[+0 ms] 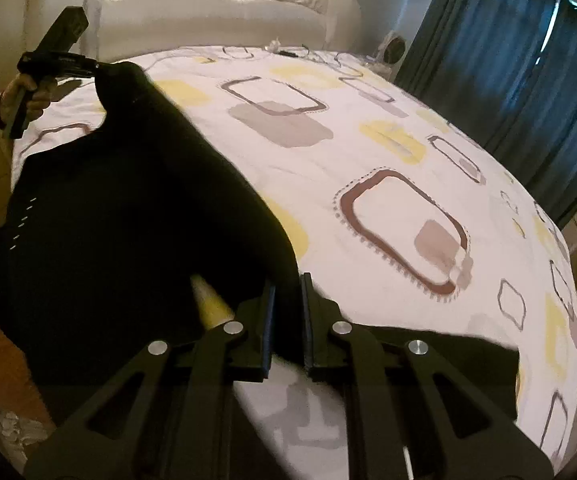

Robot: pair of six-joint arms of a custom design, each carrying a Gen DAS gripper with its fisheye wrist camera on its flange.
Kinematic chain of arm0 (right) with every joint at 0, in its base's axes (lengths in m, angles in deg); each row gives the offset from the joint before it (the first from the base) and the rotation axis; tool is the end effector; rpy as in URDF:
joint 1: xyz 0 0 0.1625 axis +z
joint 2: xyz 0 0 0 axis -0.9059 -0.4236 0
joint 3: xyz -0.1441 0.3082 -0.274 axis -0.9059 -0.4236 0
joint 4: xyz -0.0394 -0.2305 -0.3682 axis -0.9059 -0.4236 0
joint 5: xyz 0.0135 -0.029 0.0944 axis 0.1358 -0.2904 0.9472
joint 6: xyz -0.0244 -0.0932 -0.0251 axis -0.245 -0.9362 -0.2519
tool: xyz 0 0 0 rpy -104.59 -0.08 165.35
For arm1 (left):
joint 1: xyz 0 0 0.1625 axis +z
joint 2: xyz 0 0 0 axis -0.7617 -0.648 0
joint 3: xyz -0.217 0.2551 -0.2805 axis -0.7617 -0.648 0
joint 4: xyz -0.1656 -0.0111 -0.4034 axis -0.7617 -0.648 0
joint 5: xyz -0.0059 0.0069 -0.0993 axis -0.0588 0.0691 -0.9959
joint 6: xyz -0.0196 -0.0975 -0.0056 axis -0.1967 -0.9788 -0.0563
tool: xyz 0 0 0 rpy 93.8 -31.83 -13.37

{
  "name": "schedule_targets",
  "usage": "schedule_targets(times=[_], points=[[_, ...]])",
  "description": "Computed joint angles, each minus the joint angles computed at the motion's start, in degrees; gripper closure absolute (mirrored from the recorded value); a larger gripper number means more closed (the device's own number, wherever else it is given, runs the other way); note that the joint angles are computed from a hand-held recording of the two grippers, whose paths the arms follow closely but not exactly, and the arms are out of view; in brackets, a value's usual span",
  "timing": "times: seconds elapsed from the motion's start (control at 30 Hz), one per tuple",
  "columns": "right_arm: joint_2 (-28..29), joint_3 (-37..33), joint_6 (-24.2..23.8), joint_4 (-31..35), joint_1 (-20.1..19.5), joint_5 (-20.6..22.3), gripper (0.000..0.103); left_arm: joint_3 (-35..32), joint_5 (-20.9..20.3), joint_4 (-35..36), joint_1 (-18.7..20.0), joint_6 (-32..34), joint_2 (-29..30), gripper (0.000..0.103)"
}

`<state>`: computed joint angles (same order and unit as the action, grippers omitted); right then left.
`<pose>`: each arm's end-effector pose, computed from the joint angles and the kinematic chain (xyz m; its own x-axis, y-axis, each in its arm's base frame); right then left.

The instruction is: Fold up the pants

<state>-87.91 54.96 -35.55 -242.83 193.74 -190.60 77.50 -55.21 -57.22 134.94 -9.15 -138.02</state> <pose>0.3232 -0.3087 0.0607 -0.4181 -0.4415 0.7939 -0.8078 0.5804 -0.1026 0.0879 -0.4850 0.4534 -0.8544 0.4801 -0.1987 0.5086 0.6945 -0.5089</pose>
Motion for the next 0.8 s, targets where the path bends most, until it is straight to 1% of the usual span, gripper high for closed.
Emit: schedule_targets(times=[0.1,0.2,0.23,0.3,0.33,0.47,0.57,0.67,0.73,0.77,0.8], points=[[2.3,2.7,4.5,-2.9,4.0,-1.6,0.092,2.9,-0.6,2.2,0.9,1.4,-4.8,0.092],[5.0,4.3,8.7,-3.7,6.6,-3.1,0.092,4.9,-1.0,3.8,2.3,2.0,-8.0,0.092],[5.9,4.8,10.4,-3.7,7.3,-3.4,0.092,5.8,-1.2,4.3,3.0,2.1,-9.1,0.092],[6.9,6.0,14.9,-2.8,7.9,-2.6,0.092,7.2,-1.7,5.2,4.3,2.4,-10.9,0.093],[7.3,6.6,17.1,-2.4,8.9,-2.5,0.092,7.8,-1.5,5.5,4.9,2.6,-11.6,0.092],[10.3,7.7,23.0,-0.4,11.6,-3.6,0.092,9.7,-1.3,6.6,7.0,3.2,-13.4,0.092],[12.0,8.2,25.7,-0.2,12.9,-3.8,0.091,11.1,1.3,7.3,7.5,4.5,-14.6,0.091],[12.8,8.6,28.0,0.0,13.9,-4.2,0.091,11.7,0.9,7.6,9.4,4.5,-15.2,0.089],[12.9,8.9,28.4,-0.7,14.1,-4.3,0.091,12.1,0.8,8.0,10.5,4.6,-16.0,0.086],[12.9,9.0,28.6,-0.5,14.1,-4.3,0.091,12.4,1.0,8.2,10.8,4.7,-16.6,0.082],[12.9,8.9,28.3,-0.5,14.0,-4.5,0.091,12.6,1.6,8.6,11.1,4.5,-17.1,0.081]])
